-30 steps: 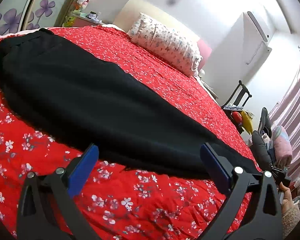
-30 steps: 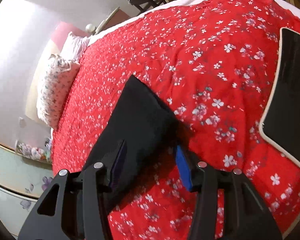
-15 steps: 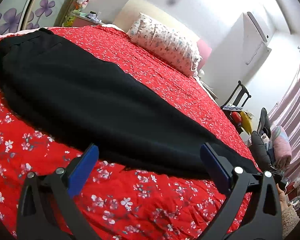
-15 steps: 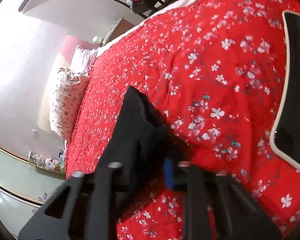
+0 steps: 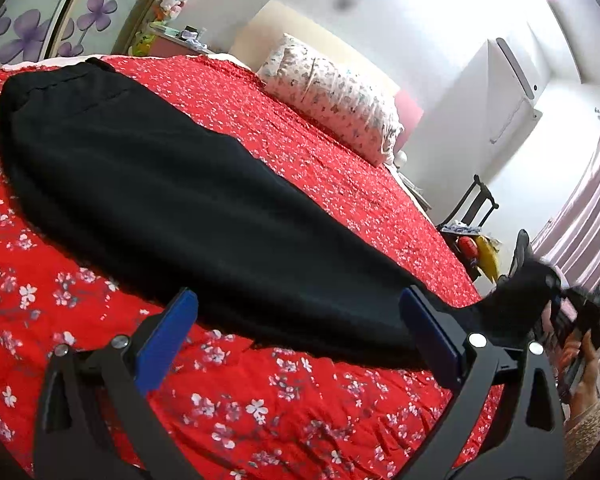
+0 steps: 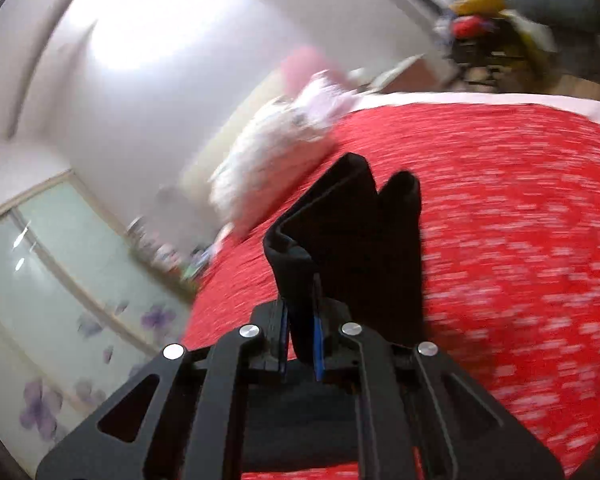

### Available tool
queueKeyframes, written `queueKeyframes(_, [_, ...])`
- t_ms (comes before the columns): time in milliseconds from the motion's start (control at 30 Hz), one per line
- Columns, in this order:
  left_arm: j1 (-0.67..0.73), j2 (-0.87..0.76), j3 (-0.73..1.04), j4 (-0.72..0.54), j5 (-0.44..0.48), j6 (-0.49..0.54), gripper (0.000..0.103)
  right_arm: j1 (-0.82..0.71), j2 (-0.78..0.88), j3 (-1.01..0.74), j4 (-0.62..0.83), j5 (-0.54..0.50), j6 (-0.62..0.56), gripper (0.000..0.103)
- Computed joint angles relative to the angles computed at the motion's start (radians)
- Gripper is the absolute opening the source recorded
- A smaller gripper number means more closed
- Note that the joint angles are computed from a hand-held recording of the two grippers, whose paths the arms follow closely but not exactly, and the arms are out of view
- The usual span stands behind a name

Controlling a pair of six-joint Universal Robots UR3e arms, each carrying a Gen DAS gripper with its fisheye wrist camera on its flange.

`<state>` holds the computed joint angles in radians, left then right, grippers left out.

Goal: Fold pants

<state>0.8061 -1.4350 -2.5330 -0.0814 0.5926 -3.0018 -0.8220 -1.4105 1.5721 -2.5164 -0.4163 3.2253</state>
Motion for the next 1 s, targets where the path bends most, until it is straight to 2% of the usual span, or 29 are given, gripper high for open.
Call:
queueKeyframes(100, [0.019, 0.012, -0.011, 0.012, -0.012, -0.016, 0.101, 0.149, 0.026, -0.047, -0.027, 0.004, 0.044, 0.01])
queueKeyframes(200, [0.041, 0.024, -0.021, 0.038, -0.007, -0.042, 0.101, 0.34, 0.121, -0.144, -0.083, -0.04, 0.112, 0.01])
queueKeyframes(333, [0.082, 0.054, -0.04, 0.053, 0.006, -0.064, 0.101, 0.572, 0.27, -0.252, -0.084, -0.156, 0.135, 0.01])
queueKeyframes(400, [0.101, 0.063, -0.044, 0.05, 0.01, -0.074, 0.101, 0.664, 0.343, -0.291, -0.016, -0.242, 0.093, 0.01])
queueKeyframes(500, [0.124, 0.073, -0.036, 0.013, 0.007, -0.075, 0.101, 0.737, 0.419, -0.319, 0.057, -0.329, 0.082, 0.01])
queueKeyframes(567, [0.158, 0.096, -0.044, -0.037, -0.015, -0.047, 0.101, 0.75, 0.426, -0.306, -0.014, -0.346, 0.127, 0.01])
queueKeyframes(733, [0.181, 0.114, -0.046, -0.07, -0.033, -0.035, 0.101, 0.777, 0.412, -0.318, -0.156, -0.358, 0.189, 0.01])
queueKeyframes(833, [0.174, 0.114, -0.042, -0.07, -0.026, -0.035, 0.101, 0.862, 0.425, -0.392, 0.02, -0.442, 0.035, 0.01])
queueKeyframes(933, [0.167, 0.115, -0.043, -0.062, -0.014, -0.033, 0.101, 0.958, 0.47, -0.504, 0.273, -0.646, -0.136, 0.015])
queueKeyframes(1000, [0.164, 0.108, -0.04, -0.059, -0.013, -0.03, 0.101, 0.973, 0.454, -0.477, 0.299, -0.685, -0.186, 0.017])
